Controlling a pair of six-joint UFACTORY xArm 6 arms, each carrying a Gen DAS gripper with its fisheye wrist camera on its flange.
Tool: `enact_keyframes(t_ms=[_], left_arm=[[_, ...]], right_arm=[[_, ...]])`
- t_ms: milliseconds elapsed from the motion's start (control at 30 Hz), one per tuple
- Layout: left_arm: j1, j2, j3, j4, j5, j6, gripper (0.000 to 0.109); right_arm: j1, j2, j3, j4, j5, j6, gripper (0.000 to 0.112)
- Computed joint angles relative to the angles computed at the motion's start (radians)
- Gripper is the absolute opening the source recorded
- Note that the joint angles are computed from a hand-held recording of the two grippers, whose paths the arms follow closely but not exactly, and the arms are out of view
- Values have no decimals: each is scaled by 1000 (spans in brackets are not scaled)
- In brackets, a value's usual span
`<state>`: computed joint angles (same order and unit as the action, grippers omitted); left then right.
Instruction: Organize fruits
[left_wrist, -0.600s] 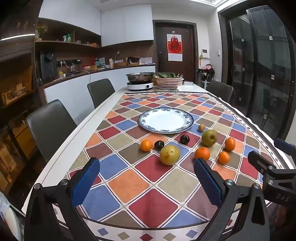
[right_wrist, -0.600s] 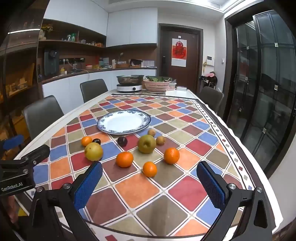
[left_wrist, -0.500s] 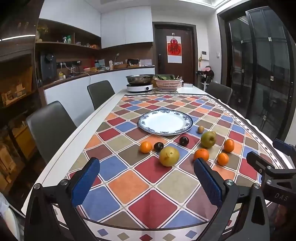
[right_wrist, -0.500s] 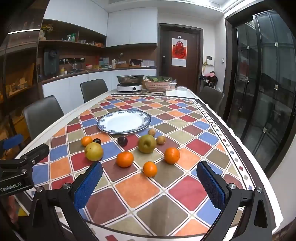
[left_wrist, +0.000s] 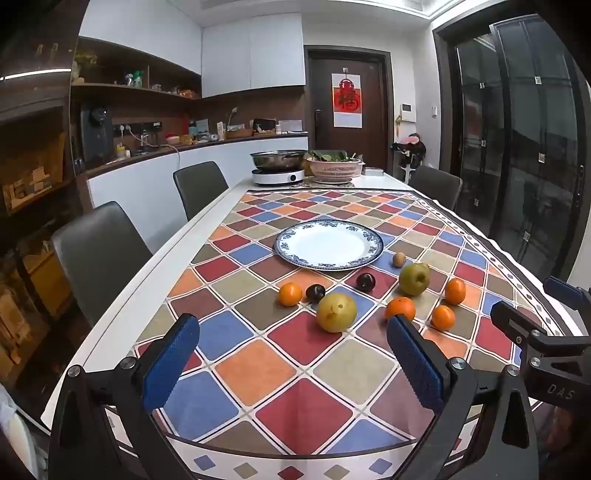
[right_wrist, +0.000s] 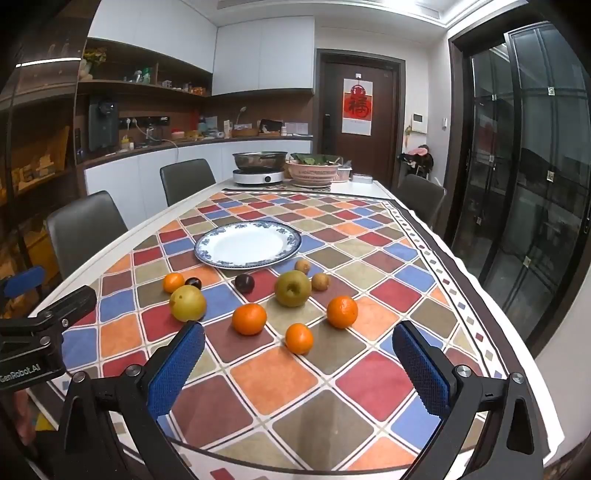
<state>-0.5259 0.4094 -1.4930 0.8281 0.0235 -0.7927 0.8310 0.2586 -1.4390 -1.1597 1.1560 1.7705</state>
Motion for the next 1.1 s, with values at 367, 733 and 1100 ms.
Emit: enact_keyframes(t_ms=[367, 733, 1100], left_arm=[[0, -1, 3, -7, -2, 6, 103], [1, -5, 6, -13, -4, 12, 103], [0, -6, 8, -18, -3, 15, 103]], right_arm=[[1, -1, 1, -2, 2, 1, 102], [2, -2, 2, -4, 4, 0, 102], [3, -1, 0, -5, 5, 0, 102]])
